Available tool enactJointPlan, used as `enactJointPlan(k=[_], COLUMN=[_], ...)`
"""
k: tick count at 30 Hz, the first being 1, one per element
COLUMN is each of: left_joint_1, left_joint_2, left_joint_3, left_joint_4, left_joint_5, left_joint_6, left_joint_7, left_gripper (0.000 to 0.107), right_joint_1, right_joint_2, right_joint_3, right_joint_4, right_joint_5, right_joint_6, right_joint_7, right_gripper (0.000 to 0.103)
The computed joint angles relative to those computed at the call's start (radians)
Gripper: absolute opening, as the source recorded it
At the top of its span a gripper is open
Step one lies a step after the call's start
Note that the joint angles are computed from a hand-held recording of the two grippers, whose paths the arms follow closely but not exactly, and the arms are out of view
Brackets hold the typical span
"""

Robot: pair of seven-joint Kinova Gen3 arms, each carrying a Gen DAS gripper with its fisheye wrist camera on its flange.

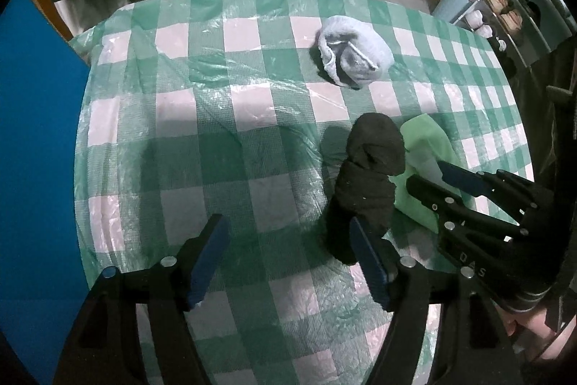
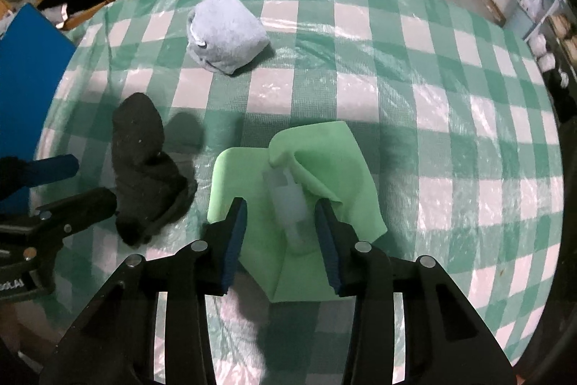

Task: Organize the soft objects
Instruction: 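Grasp the black sock with the left gripper while the right gripper grasps the light green cloth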

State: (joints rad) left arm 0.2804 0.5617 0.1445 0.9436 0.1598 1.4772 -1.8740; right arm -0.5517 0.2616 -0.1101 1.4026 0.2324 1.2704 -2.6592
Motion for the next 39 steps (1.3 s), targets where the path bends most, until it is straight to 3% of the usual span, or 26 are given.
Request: enactJointPlan(k=[3, 5, 18, 29, 39], left_joint_1=[0.000, 0.002, 0.031, 0.024, 0.083], left_joint_2=[0.005, 0.008, 0.017, 0.039, 0.067], left_joint_3=[0.000, 0.000, 0.011, 0.018, 0.019], left_joint_4=[-0.007, -0.013, -0.039, -0.056, -0.085], left_joint_5=[0.002, 0.004, 0.024, 0.080, 0.036], left_joint_6=[0.004, 0.006, 0.029, 0.056, 0.053], left_joint_7=[0.005, 0.011, 0.053, 0.134, 0.155], left_gripper=[0.073, 0.073, 0.076, 0.080, 0.080], right_joint_1=[-0.018, -0.017, 0.013, 0.038, 0.046], right_joint_2=[0.020, 0.010, -0.103, -0.157, -0.179], right_joint_3=[0.002, 0.003, -0.021, -0.044, -0.059], right_joint_4=[-0.026, -0.015, 0.095, 0.139, 0.165], right_joint_5=[0.028, 0.025, 0.009, 0.021, 0.032], right_joint_6=[0.040, 0.029, -0.050, -0.051, -0.056], right_joint_7=[-0.001, -0.005, -0.068, -0.117, -0.133], right_gripper=[0.021, 0.020, 0.018, 0.018, 0.018])
